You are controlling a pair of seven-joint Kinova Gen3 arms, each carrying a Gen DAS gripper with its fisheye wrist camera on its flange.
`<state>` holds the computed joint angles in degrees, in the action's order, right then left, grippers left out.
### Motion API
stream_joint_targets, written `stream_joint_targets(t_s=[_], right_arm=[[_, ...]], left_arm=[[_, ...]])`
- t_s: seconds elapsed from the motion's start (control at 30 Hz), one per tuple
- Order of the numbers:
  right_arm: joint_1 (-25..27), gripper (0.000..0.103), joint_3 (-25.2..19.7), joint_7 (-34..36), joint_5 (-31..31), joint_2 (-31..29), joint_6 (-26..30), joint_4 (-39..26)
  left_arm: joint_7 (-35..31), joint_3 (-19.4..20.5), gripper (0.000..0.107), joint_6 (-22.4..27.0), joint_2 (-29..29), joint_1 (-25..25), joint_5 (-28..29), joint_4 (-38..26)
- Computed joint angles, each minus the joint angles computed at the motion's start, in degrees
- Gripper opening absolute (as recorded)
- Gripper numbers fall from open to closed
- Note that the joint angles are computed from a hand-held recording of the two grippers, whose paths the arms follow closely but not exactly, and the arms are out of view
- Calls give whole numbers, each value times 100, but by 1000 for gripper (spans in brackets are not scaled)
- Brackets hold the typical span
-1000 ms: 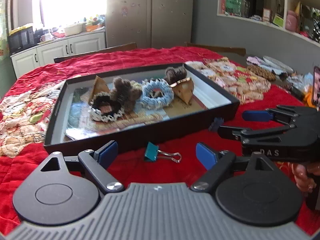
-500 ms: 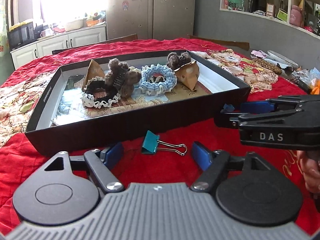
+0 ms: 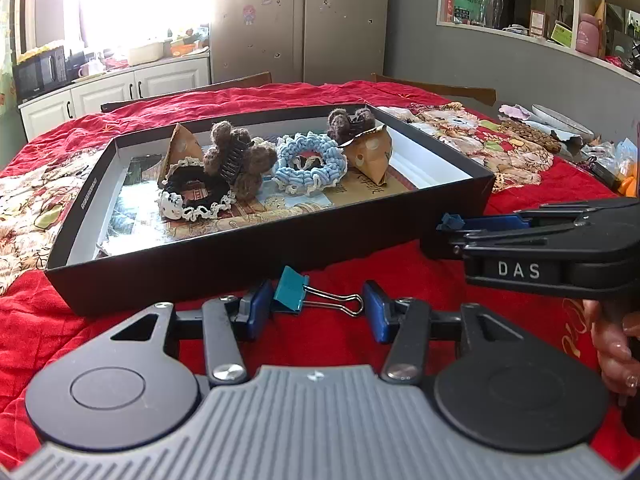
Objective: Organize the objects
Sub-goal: 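Close left tool on teal binder clip while right tool grasps black binder clip, then carry both binder clips over the tray and lower them inside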
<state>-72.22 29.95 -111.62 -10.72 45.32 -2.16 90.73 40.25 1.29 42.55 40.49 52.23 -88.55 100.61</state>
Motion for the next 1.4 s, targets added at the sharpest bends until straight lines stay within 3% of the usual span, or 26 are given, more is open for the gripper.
stream_joint_targets(t_s=[0.07,0.47,0.67,0.93,1.4], right_arm=[[-5,32,13,-4,-14,-5,-1,13],[-52,32,11,192,-154,-64,-225,189],[-202,32,106,551,-416,-122,-421,378],[-129,32,-115,1133,-802,-316,-632,556],[71,32,-609,2226,-1375,-616,-948,447]], left_arm=[[18,2,53,0,-3,1,-10,9],[284,89,53,21,-62,-22,-197,139],[330,179,53,44,-119,-47,-251,203],[482,267,53,144,-232,-39,-378,319],[703,453,53,968,-620,-94,-428,569]])
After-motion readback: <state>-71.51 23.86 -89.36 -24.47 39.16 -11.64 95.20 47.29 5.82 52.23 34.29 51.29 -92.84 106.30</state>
